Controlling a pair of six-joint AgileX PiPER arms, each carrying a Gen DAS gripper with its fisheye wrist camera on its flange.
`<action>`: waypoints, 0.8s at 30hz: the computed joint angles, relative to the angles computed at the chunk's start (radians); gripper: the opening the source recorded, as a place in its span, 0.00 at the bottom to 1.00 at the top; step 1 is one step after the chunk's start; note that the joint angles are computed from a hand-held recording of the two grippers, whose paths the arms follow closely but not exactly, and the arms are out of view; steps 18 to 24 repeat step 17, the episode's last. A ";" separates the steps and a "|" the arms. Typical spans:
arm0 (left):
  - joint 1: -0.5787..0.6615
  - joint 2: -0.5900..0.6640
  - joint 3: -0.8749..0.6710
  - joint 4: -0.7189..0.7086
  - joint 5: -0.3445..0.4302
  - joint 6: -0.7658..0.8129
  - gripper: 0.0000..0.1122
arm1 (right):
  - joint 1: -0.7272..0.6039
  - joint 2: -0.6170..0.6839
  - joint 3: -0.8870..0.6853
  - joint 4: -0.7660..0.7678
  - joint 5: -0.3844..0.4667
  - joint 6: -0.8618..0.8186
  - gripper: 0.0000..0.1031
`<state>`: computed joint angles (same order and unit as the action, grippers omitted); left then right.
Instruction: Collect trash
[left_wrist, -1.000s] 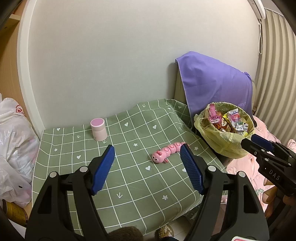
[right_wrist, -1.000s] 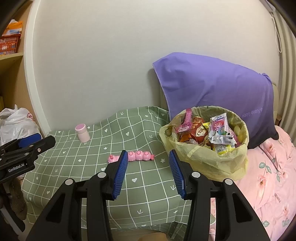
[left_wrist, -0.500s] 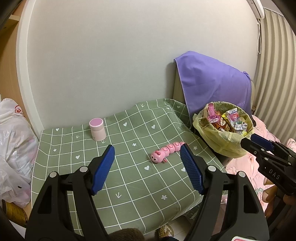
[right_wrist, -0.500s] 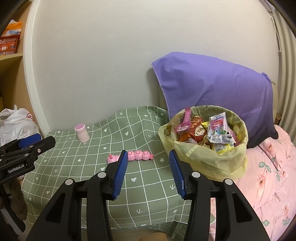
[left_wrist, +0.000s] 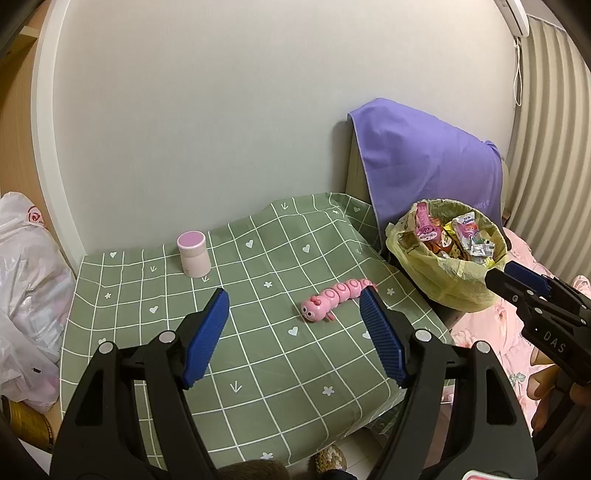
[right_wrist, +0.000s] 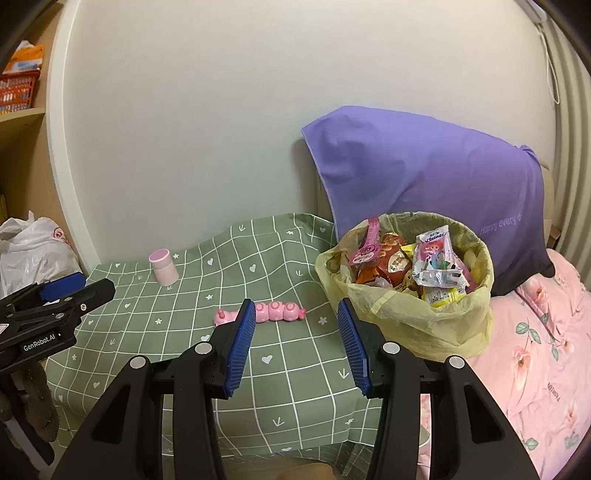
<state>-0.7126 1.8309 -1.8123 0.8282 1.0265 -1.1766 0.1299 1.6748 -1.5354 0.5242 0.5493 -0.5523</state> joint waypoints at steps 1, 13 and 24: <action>0.000 0.001 0.001 0.003 -0.001 0.000 0.62 | 0.001 0.000 0.000 -0.002 0.000 0.002 0.43; 0.100 -0.011 0.089 -0.072 -0.039 -0.022 0.60 | 0.029 0.099 -0.091 -0.011 0.038 -0.001 0.43; 0.253 -0.014 0.197 -0.082 -0.094 -0.055 0.61 | 0.082 0.273 -0.297 0.026 0.192 -0.083 0.43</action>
